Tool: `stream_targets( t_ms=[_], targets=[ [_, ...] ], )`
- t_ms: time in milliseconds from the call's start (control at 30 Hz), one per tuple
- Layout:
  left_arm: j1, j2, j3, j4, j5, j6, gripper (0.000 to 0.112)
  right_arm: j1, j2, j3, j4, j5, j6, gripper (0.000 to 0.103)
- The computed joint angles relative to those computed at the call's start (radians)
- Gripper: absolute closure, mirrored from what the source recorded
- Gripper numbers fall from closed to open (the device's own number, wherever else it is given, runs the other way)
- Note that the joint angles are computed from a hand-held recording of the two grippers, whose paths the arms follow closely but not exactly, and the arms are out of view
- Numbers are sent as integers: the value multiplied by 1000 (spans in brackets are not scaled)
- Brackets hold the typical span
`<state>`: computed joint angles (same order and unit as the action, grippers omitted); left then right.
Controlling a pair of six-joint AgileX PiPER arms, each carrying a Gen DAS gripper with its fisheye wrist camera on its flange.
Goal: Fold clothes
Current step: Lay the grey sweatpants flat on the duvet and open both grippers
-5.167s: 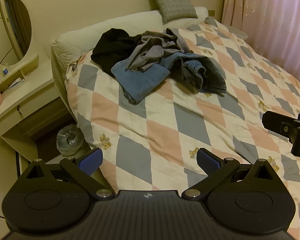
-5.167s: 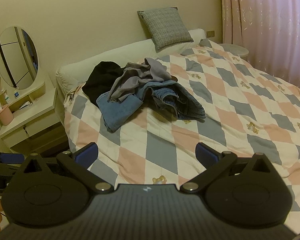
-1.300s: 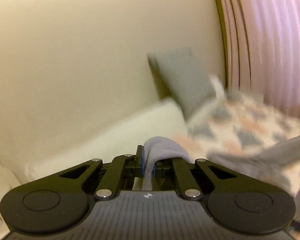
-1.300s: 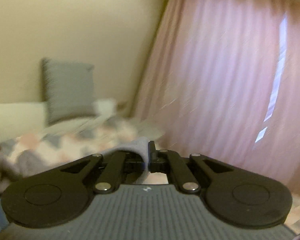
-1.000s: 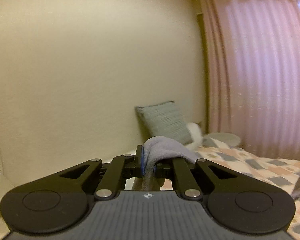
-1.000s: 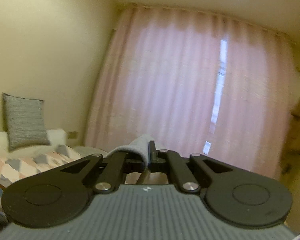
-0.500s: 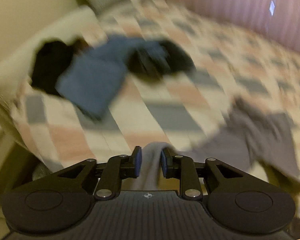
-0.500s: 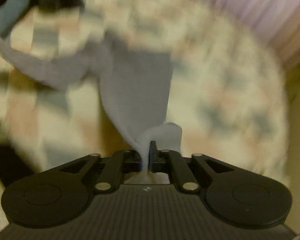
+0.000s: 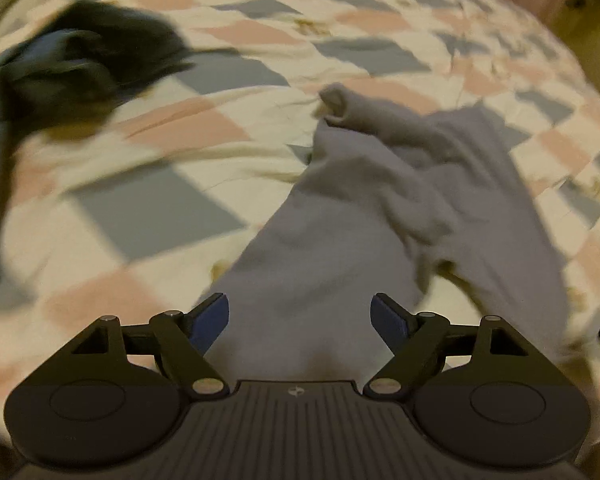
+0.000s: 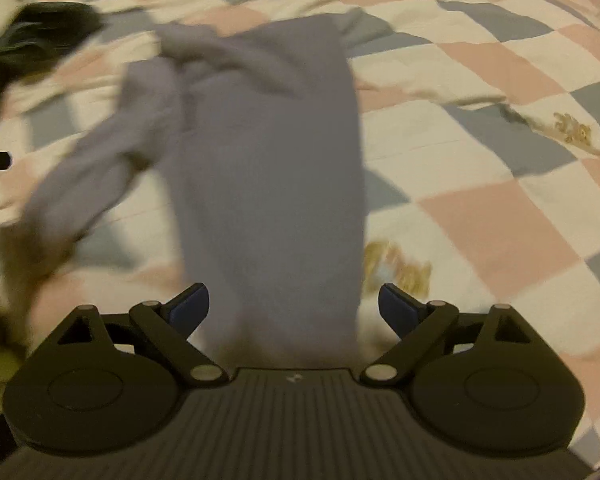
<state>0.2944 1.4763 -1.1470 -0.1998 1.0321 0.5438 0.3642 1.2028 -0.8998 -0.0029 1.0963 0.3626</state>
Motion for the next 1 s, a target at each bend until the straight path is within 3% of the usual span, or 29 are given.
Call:
stream_targets(
  t_ms=[67,167,233,267,300,333,367,400,467,567,633,667,767,833,900,1000],
  targets=[
    [-46,102,20,50,-129,-12,33,4,84,51,-60,-103,54,15],
    [-54,234,5,52,-222,14,33,-10,157,127,-93,-214,157,15],
    [-63,287,14,112,-269,-3,50,-25,187,170,-78,-273,198,16],
    [-59,301,24,122,-283,8,72,-26,182,195,-52,-303,196,22],
    [-46,302,38,109,-284,40,102,-23,159,229,-14,-338,178,44],
    [-35,281,68,102,-288,70,112,-12,133,256,27,-359,155,59],
    [-25,241,108,94,-294,117,112,6,117,267,53,-356,151,78],
    [-14,195,150,81,-296,173,112,32,101,273,62,-346,163,84],
    [15,104,196,71,-208,271,112,74,56,275,85,-300,175,92],
    [84,-4,231,121,-25,360,112,93,-8,272,177,-217,144,92],
    [120,-52,245,192,45,378,112,74,-23,249,246,-147,79,89],
    [129,-58,237,226,67,367,111,55,-17,223,263,-112,46,82],
    [187,3,116,175,132,320,98,8,24,110,194,-59,27,28],
    [214,42,39,121,157,285,79,-63,80,36,176,-125,-76,19],
    [215,65,4,55,137,263,50,-138,164,-47,187,-208,-208,15],
    [184,95,-9,-8,90,240,50,-210,359,-210,220,-336,-412,15]
  ],
)
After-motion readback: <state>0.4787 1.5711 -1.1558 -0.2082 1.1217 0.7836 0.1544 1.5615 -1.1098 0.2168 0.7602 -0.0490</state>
